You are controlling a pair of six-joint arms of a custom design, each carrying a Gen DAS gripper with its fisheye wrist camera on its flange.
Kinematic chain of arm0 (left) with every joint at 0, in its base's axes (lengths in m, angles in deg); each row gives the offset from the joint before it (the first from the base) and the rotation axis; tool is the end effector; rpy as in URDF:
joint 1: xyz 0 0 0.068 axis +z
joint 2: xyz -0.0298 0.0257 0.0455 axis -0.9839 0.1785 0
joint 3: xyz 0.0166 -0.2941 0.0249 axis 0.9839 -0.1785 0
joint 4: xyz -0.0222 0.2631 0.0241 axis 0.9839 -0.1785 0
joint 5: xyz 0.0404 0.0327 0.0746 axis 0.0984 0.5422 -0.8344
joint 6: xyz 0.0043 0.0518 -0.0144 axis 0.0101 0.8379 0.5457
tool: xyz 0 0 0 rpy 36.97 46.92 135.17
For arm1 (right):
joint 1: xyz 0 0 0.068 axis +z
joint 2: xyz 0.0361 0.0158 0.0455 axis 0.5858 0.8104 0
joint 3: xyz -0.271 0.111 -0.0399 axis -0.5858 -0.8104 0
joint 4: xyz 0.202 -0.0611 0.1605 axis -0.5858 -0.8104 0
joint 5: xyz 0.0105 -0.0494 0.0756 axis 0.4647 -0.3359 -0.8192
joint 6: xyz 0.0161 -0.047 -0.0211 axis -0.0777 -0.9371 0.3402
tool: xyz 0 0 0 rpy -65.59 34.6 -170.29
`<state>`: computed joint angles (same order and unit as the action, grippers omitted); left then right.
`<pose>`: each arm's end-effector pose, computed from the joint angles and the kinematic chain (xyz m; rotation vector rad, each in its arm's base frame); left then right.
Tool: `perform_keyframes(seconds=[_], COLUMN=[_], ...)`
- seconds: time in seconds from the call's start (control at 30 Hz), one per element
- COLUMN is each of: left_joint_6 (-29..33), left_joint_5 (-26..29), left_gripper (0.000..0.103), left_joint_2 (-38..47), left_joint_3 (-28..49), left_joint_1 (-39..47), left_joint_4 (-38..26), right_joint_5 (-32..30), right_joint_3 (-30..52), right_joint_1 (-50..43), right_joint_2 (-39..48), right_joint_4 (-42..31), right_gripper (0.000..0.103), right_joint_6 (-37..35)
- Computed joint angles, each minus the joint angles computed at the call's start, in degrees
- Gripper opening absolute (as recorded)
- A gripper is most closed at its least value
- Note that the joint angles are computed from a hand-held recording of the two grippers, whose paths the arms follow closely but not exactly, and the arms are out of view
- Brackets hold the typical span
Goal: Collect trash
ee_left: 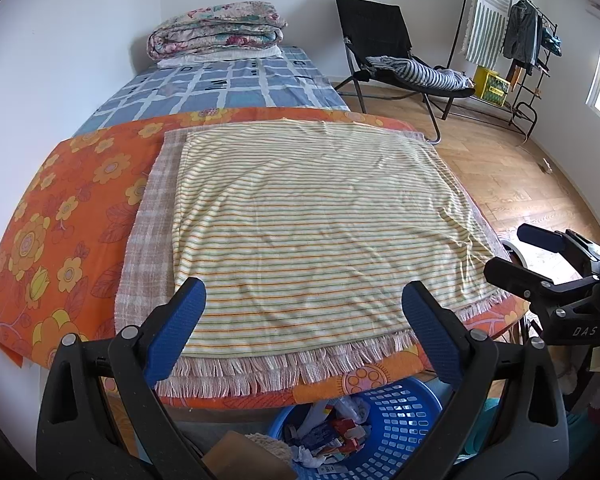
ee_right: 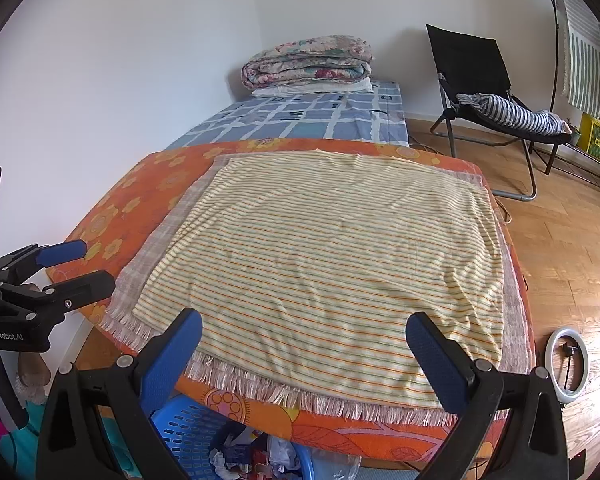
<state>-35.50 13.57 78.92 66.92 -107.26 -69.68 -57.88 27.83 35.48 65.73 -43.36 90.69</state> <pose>0.2791 -0.1494 0.2883 0.6055 2.3600 -0.3425 0.1983 0.0014 0.2815 0.1475 2.3765 0.1557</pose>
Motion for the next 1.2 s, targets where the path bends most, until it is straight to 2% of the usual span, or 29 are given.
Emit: perform_keyframes(seconds=[1.2], left_joint_6=[-0.3], left_joint_5=[0.0], left_gripper=[0.100], left_joint_2=[0.0], left_joint_3=[-0.3], left_joint_1=[-0.1], left_joint_4=[0.0], right_joint_5=[-0.9], right_joint_3=[-1.1], right_joint_1=[-0.9], right_joint_2=[0.6], right_joint_4=[0.6], right_gripper=[0.103], right_joint_6=[1.3])
